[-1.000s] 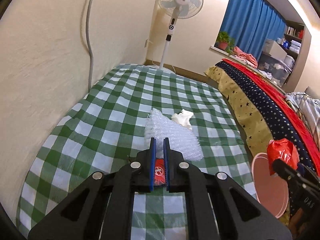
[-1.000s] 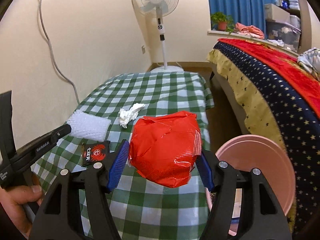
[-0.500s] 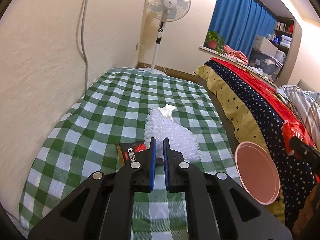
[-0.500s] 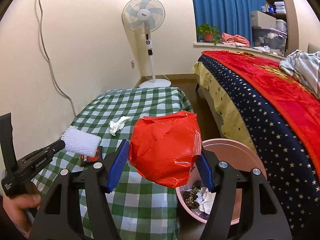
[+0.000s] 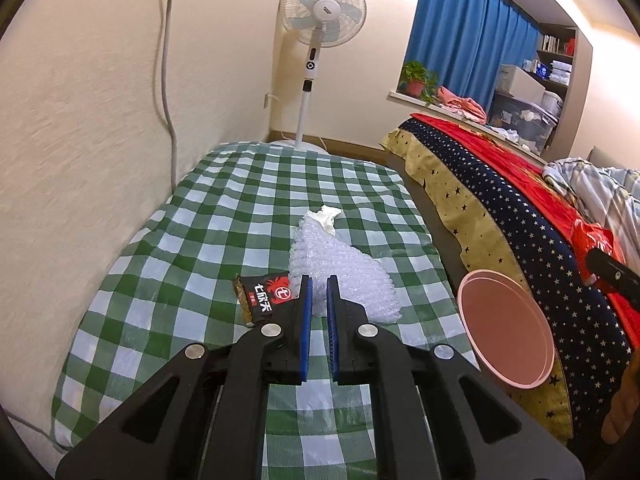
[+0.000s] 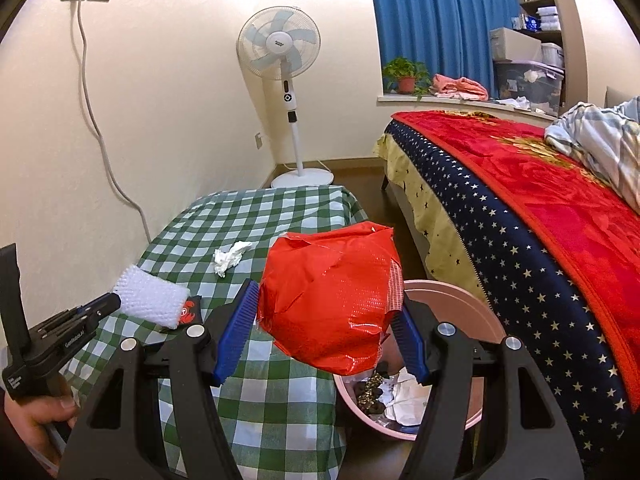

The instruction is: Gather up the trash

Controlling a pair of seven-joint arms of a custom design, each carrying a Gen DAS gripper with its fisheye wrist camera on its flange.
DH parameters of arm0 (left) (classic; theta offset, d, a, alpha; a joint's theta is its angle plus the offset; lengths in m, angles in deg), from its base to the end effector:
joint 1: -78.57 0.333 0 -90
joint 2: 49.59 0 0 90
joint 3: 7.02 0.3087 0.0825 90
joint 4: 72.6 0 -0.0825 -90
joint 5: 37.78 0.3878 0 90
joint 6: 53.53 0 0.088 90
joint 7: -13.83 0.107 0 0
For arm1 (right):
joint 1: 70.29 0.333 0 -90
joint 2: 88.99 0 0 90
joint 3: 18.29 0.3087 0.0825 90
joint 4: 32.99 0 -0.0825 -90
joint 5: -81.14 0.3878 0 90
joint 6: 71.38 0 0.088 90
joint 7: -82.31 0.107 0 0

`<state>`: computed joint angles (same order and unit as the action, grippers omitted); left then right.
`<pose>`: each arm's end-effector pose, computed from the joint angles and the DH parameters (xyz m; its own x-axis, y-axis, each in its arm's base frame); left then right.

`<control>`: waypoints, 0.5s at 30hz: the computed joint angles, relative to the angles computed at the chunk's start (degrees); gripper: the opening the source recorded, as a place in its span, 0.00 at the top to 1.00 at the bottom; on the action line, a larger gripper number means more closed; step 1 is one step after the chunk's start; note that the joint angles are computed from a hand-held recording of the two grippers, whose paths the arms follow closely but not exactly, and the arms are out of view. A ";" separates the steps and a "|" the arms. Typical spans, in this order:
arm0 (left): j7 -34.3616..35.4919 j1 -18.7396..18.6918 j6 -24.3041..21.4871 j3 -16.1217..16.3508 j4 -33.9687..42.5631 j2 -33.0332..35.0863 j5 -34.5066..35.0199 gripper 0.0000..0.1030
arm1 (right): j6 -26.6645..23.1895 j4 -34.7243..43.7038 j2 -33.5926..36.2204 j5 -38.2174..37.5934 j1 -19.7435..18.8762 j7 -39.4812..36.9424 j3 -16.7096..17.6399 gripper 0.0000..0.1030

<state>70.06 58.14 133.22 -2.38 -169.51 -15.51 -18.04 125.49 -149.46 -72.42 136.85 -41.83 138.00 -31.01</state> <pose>0.6822 -0.2396 0.3580 -0.1766 -0.9678 0.1791 -0.5941 -0.0403 -0.8034 0.6081 0.0826 0.4059 -0.1043 -0.9884 -0.1100 -0.5025 0.1479 -0.8519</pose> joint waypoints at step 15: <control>1.42 1.47 -0.07 -2.56 2.24 2.21 -0.31 0.93 | -2.34 2.47 3.39 4.04 7.37 -0.53 -8.82 0.38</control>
